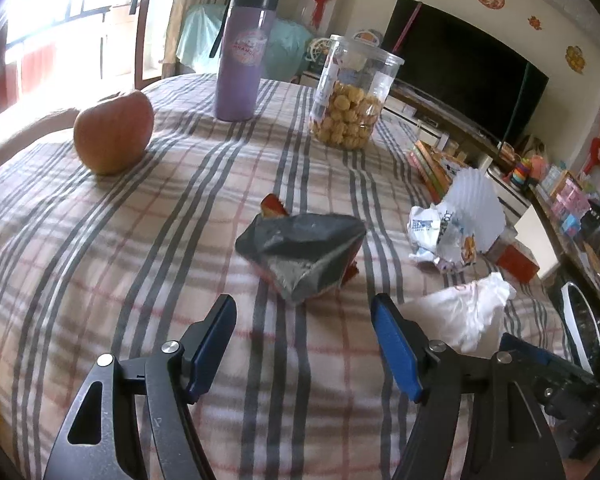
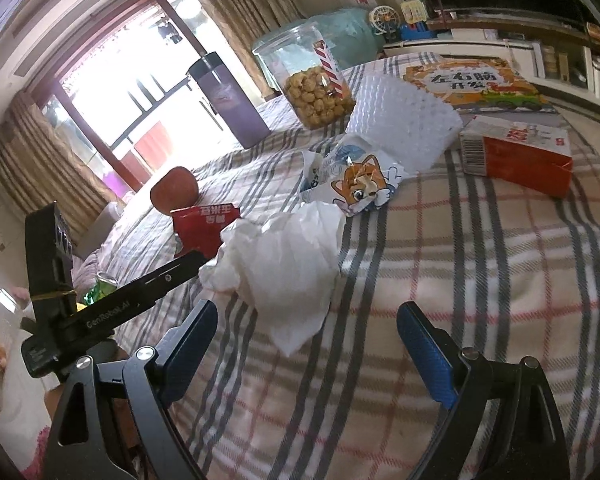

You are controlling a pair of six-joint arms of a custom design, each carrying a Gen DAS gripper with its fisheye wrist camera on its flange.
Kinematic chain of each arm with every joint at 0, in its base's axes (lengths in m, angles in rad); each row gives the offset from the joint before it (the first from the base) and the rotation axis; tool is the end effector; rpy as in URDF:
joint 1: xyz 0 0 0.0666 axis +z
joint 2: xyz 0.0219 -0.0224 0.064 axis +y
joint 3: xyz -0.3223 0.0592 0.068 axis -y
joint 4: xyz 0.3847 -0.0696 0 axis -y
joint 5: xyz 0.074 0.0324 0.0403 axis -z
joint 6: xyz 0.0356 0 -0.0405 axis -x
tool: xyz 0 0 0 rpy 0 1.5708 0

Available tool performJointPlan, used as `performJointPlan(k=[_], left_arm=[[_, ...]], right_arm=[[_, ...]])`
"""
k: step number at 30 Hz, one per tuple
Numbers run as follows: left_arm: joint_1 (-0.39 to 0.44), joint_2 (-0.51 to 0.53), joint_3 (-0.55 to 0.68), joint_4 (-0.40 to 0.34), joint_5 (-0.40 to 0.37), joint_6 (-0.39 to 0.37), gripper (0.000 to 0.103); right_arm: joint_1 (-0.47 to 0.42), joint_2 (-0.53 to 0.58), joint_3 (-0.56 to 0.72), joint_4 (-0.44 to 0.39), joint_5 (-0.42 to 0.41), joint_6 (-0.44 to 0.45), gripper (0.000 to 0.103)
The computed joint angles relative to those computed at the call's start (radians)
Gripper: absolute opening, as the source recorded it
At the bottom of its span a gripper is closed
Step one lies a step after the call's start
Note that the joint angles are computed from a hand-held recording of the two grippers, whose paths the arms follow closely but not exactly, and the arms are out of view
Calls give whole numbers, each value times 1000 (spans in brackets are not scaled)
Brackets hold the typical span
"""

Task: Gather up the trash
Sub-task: 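Grasp the red chip bag with the left tool while the right tool grasps the white tissue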

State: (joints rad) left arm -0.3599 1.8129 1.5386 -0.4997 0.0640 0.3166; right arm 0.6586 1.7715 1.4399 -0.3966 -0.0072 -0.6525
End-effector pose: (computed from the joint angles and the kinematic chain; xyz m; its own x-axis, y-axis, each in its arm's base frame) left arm 0.5734 -0.2186 0.2463 -0.7445 -0.0518 -0.6657 0.1710 0.9489 -0.2651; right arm 0.4732 0.3660 0.2345 -0.7924 0.1545 -0.5901 -0.1701 0.8731 0.4570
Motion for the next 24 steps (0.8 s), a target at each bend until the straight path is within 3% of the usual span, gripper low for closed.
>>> performJointPlan(k=[7, 10, 12, 15, 18, 24], left_arm=[[4, 18, -4, 70, 9, 25, 67], [-2, 29, 7, 69, 9, 7, 48], [-2, 41, 22, 58, 25, -3, 32], [-1, 43, 20, 70, 40, -13, 21], [-2, 25, -3, 94, 39, -21, 11], [-16, -46, -92, 114, 36, -25, 7]], right_arm=[[-9, 31, 29, 11, -23, 6, 89], [-9, 37, 34, 18, -30, 10, 77], [-6, 39, 38, 16, -29, 18, 57], [-2, 42, 43, 3, -27, 25, 29], [2, 23, 24, 16, -15, 30, 22], [10, -33, -32, 42, -7, 46, 20]])
